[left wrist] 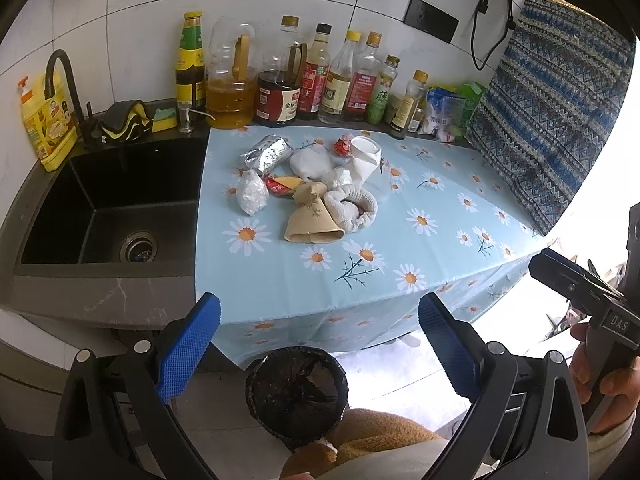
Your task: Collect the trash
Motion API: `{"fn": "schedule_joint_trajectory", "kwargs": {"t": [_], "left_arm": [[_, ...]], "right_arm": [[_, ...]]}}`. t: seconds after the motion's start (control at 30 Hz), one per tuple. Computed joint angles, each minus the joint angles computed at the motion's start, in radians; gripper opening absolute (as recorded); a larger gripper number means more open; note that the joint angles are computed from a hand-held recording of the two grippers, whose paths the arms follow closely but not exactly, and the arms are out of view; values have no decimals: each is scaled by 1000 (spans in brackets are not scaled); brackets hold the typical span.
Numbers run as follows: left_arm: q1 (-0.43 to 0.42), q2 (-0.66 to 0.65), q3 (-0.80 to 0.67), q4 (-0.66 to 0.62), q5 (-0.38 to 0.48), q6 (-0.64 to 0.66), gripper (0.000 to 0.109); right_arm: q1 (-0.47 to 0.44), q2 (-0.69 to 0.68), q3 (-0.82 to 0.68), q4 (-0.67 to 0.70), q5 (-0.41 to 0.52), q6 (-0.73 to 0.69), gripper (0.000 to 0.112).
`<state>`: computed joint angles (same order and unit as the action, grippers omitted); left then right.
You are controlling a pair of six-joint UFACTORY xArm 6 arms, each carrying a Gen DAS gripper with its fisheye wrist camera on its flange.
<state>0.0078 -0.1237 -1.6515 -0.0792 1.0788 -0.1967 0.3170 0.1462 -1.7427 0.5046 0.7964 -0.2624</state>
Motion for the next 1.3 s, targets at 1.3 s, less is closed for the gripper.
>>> {"fn": "schedule_joint_trajectory", "kwargs": {"t": [1.3], "left_arm": [[-21, 171, -200, 28, 63, -67, 96]], "right_arm": [[-47, 242, -347, 29, 163, -30, 99]]}}
